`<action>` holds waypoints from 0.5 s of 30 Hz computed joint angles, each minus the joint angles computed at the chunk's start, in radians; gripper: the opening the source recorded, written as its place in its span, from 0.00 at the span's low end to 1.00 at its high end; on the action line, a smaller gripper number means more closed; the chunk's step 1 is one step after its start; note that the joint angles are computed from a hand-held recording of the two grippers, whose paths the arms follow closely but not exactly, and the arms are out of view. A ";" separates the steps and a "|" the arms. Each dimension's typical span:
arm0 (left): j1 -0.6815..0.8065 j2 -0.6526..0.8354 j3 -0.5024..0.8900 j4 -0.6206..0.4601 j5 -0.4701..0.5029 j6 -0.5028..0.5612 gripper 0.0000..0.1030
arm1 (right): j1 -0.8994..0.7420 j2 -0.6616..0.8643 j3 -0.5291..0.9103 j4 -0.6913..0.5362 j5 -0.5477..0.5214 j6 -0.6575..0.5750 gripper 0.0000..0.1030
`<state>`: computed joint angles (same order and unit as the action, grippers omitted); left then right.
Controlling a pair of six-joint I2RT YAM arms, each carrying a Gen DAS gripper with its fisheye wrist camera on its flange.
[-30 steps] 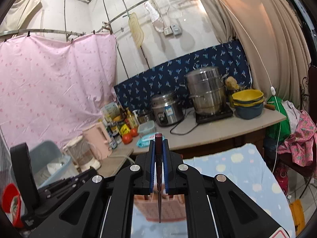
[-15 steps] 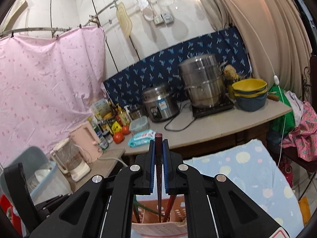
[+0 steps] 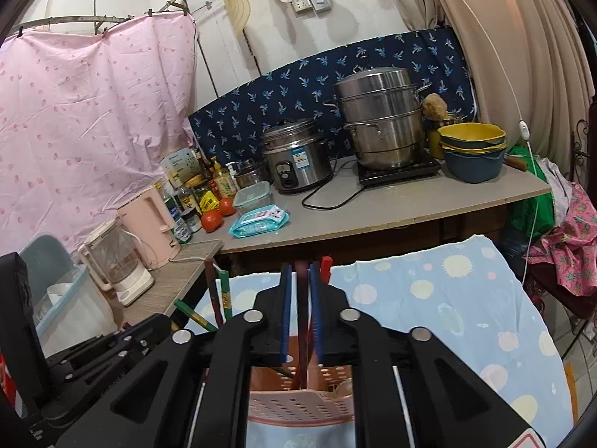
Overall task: Organize utensils
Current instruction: 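Open both tools to release the chopstick and spoon in the holder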
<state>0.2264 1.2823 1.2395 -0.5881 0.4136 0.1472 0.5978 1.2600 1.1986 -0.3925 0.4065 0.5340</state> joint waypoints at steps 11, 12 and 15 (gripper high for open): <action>0.030 -0.069 -0.046 -0.011 0.015 0.003 0.31 | 0.041 -0.055 -0.049 -0.023 0.048 0.026 0.34; 0.032 -0.077 -0.051 -0.012 0.015 0.005 0.32 | 0.051 -0.063 -0.056 -0.028 0.057 0.027 0.34; 0.040 -0.120 -0.080 -0.019 0.011 0.016 0.34 | 0.079 -0.086 -0.079 -0.047 0.083 0.039 0.34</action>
<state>0.2660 1.1628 1.1592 -0.6074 0.4249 0.1631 0.6773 1.1738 1.1196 -0.4399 0.4895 0.5727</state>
